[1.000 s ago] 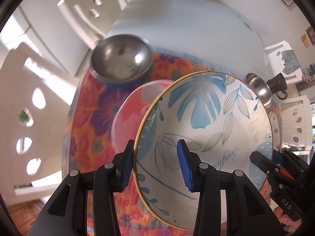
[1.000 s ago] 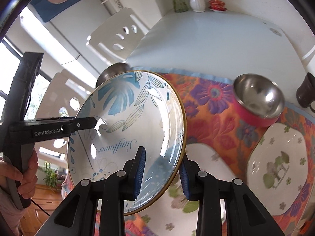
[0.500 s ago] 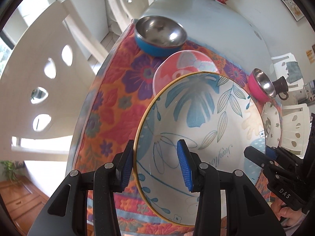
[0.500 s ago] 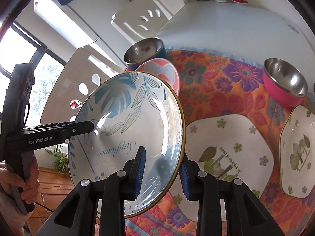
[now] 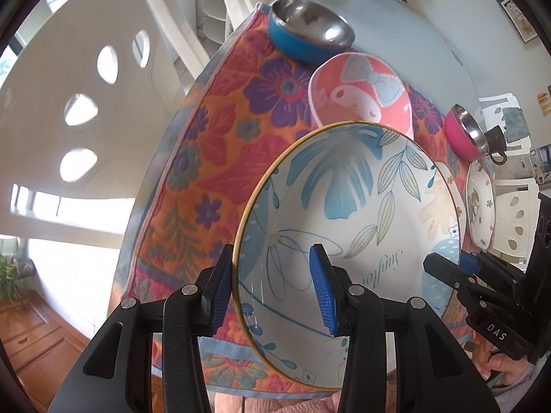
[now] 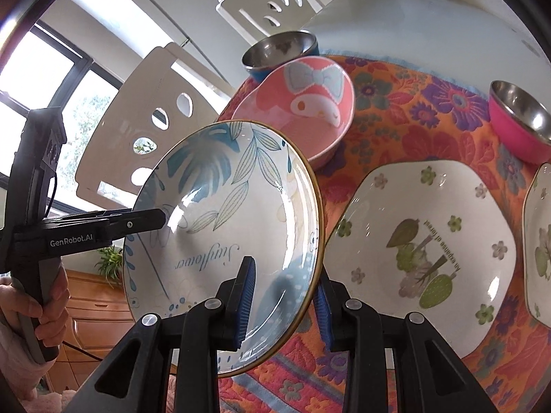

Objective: Organize plates and bowls
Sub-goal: 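Lift the Sunflower plate with both grippers and carry it across the quilt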

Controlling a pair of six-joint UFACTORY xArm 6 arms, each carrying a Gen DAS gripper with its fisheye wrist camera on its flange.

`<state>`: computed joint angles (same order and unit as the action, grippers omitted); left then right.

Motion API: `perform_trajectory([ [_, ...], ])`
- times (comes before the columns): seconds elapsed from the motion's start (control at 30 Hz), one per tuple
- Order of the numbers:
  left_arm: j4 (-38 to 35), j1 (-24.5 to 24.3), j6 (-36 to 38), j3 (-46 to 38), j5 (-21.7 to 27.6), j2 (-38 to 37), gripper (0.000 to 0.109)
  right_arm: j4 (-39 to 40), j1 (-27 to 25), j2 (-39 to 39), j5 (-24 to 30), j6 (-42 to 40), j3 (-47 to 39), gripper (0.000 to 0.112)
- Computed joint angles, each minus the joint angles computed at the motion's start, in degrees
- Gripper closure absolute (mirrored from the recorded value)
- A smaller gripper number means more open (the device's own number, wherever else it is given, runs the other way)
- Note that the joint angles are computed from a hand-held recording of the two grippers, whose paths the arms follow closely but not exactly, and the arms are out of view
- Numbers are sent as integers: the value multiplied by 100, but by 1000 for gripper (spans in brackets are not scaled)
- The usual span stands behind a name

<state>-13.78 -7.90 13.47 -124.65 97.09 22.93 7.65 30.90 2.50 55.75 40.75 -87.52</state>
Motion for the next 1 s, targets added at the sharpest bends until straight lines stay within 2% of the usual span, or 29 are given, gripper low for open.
perform_trajectory([
  [0.37, -177, 284, 255, 1015, -74, -437, 70, 231, 152, 249, -40, 114, 10, 80],
  [0.8, 234, 133, 438, 1276, -143, -166, 69, 329, 247, 672, 237, 282, -180, 81],
  [0.9, 98, 144, 529, 1520, -316, -278, 63, 356, 260, 654, 121, 433, -45, 81],
  [1.0, 26, 140, 680, 1663, -370, -344, 60, 528, 206, 570, -29, 468, 153, 81],
])
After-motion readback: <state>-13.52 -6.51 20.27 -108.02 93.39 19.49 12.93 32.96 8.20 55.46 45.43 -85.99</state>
